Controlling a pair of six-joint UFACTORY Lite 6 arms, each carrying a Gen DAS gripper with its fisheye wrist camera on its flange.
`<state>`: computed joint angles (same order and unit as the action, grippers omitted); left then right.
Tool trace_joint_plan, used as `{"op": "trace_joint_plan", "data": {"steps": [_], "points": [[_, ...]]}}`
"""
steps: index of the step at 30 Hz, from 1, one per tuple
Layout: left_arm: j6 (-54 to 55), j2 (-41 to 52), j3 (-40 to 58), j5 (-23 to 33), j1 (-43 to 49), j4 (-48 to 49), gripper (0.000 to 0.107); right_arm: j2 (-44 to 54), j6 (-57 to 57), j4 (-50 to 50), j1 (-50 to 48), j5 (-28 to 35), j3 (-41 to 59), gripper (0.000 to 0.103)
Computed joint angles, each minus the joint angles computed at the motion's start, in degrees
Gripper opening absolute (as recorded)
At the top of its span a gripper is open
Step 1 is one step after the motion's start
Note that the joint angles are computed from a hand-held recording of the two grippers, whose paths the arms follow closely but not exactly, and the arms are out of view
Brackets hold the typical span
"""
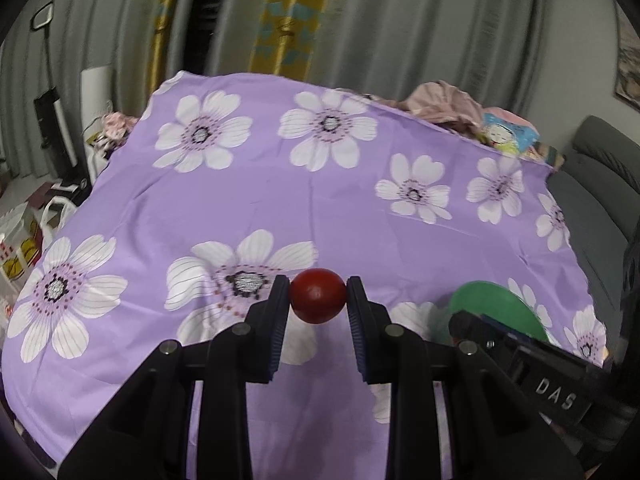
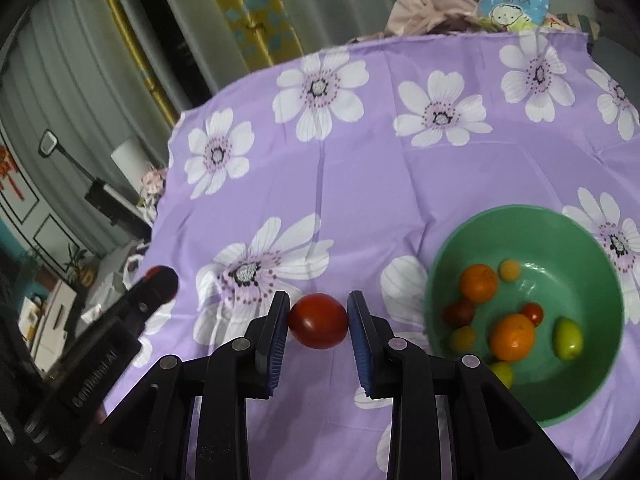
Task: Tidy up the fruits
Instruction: 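Carry the red cherry tomato in the right gripper over the bowl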
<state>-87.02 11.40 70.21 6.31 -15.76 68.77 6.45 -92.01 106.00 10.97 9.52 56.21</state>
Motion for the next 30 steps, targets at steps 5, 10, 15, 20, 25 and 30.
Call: {"op": "trace_joint_plan", "data": {"steps": [5,10,15,20,25,30], "points": [[-4.8,0.3,1.1,1.5,-3.5,5.3,0.029,-4.9,-2.2,1.0,-3.6,2.4,-3.8,0.032],[0.1,3.1,5.7,3.9,-7.4,0.4,0.029,-8.0,-3.2,0.5,-7.8,5.2,-5.8,0.032],[7.2,7.1,11.2,5.4,-11.2,-6.6,0.029,-9.5,-2.5,-0.6,-13.0,8.2,-6.8,0.032],[13.5,11.6,16.9,6.6,-14.5,-12.4,0.029,-9.3,2.0,-4.9,-18.9,11.7,-6.7,0.032],[25.3,17.7,24.7,8.1,-16.4,-24.0,0.029,-7.6,5.8,-8.4,-23.5,13.9,-5.5,0.032],[37.7,24.4,32.6,9.9,-17.6,-36.2,0.029,-5.1,8.6,-10.9,-26.9,15.5,-3.9,0.032]]}}
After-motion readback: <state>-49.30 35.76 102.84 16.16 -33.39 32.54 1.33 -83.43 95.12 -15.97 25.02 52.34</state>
